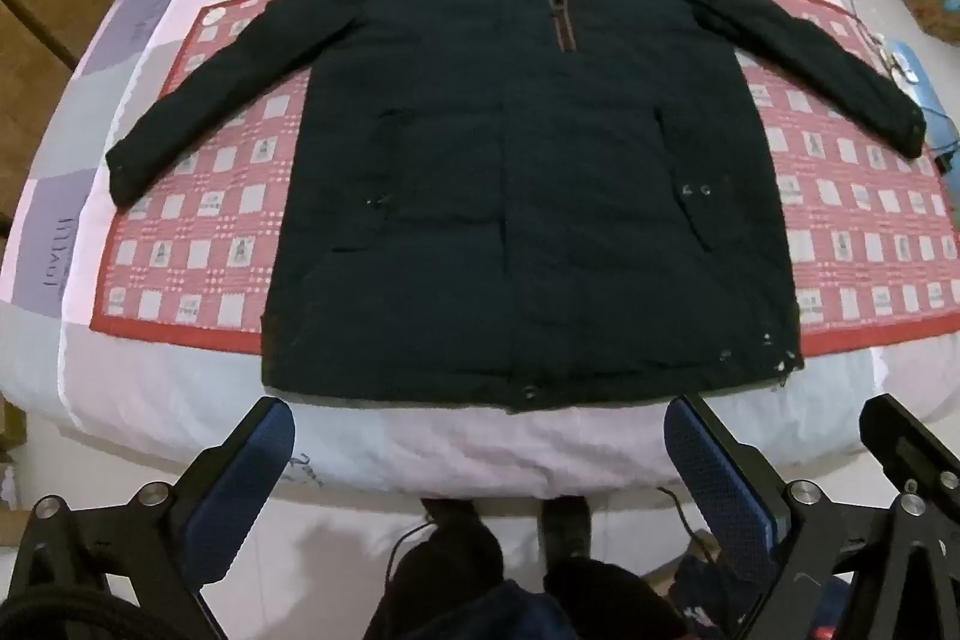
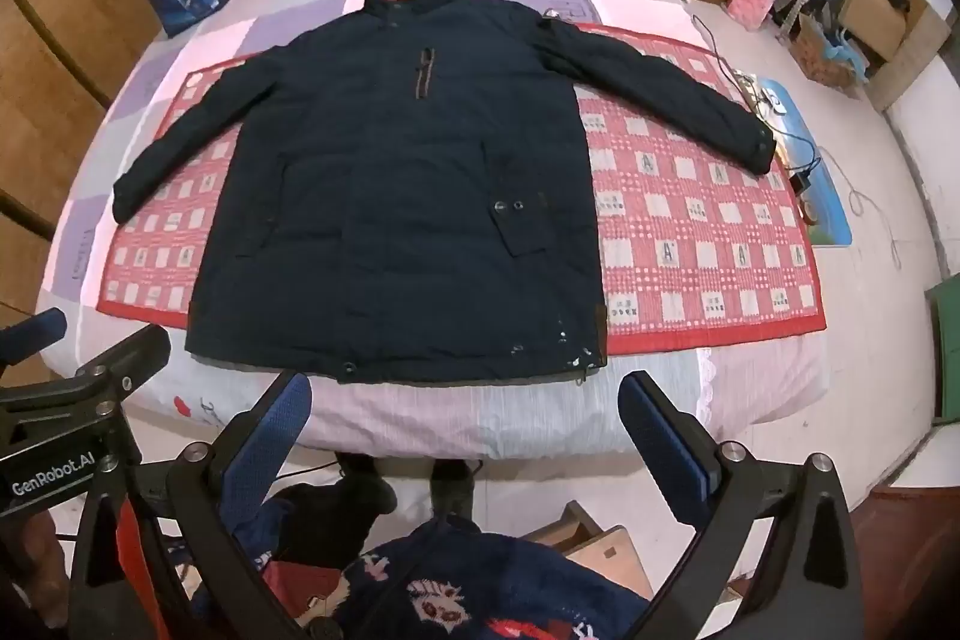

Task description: Fold large clothes

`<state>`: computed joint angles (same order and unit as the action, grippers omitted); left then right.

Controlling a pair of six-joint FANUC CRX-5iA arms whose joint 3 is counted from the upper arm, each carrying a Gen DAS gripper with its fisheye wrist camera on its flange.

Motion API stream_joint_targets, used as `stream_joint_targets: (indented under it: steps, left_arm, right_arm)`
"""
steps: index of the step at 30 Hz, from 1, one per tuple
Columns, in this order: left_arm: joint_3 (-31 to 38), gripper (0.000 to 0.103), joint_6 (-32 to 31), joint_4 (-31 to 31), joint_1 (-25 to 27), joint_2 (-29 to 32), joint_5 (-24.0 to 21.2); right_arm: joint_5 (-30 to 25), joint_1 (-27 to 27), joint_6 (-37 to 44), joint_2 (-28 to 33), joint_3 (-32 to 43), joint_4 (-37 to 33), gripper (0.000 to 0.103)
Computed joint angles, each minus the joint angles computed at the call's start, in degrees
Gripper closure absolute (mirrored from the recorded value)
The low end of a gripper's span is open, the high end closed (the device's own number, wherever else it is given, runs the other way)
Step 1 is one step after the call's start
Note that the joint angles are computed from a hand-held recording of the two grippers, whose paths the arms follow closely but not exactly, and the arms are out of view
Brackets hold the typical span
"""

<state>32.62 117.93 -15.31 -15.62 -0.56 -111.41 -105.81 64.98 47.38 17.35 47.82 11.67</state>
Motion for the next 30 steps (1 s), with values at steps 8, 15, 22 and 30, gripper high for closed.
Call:
stream_joint_targets:
  steps: [8, 15, 22, 30]
  left_arm:
    - [-0.21, 0.001, 0.92, 0.49, -0.31, -0.24, -0.12]
    - [-0.65, 0.001, -0.71, 1.66, 1.52, -0.38, 1.31]
    - [-0.93, 0.001, -1.69, 2.62, 4.11, -0.49, 2.03]
    - [-1.14, 0.001, -2.67, 3.45, 5.42, -0.53, 2.74]
  right_arm:
    - [-0.04, -0.22, 0.42, 0.88, 1.19, -0.42, 0.0]
    - [-0.84, -0.23, 0.19, 2.16, 3.12, -0.2, 0.0]
    - [-1.51, -0.32, 0.26, 3.33, 4.83, -0.25, 0.0]
    - [-2.39, -0.32, 0.06, 4.7, 6.9, -0.12, 0.0]
